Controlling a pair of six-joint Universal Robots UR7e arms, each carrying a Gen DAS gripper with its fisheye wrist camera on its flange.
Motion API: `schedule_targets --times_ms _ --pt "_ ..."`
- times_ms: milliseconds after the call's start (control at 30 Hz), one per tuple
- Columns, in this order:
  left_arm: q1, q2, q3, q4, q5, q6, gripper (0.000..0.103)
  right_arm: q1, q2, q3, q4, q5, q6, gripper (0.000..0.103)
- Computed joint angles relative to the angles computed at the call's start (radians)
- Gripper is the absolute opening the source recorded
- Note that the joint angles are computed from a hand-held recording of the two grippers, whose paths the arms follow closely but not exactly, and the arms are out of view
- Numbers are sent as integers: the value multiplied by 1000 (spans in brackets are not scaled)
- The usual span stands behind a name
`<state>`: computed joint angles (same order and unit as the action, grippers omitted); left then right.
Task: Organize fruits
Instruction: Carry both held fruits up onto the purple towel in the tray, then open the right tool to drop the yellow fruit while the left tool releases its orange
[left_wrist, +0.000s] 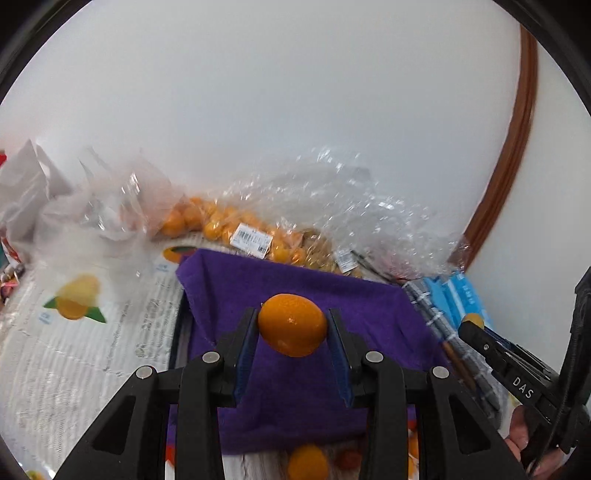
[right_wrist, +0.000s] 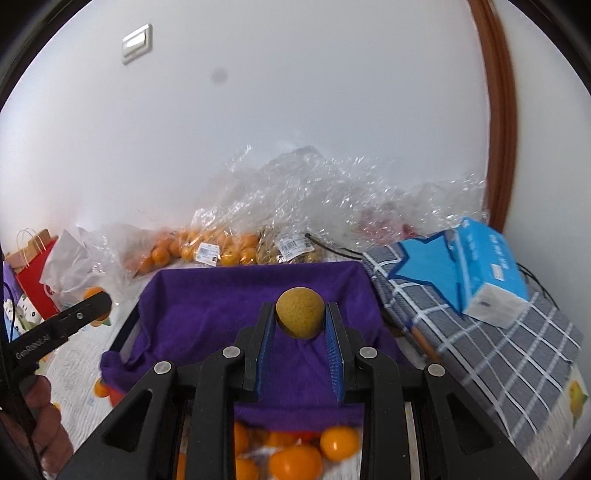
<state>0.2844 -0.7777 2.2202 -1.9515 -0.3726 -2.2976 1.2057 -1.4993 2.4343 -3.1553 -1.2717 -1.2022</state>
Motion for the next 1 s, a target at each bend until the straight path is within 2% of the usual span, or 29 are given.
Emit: schedule_targets --times_ms 167,200,267,333,433,567,700,767,833,1000 --pt "51 46 56 -277 -27 144 35 -12 113 -29 -62 -59 1 27" --pt "59 53 52 -274 -32 143 35 -2 137 -40 -72 -107 13 27" --pt "73 68 57 -331 -35 177 35 -1 151 -59 -23 -125 0 27" --pt "92 84 56 -385 -44 214 35 6 178 -70 -33 -167 9 27" --pt "108 96 51 -416 -54 251 35 7 188 -82 1 -187 20 27" --pt "110 98 49 -411 -55 251 35 15 219 -78 -60 -232 18 28" --pt "114 100 45 -412 -55 262 35 16 218 -81 -44 -233 34 39" --pt "115 101 44 -414 -53 264 35 9 211 -74 -51 -213 29 50" --pt "118 102 42 -411 -53 265 35 5 207 -66 -64 -200 24 54" --pt "116 101 34 -382 -56 258 35 6 201 -60 -63 -194 20 69"
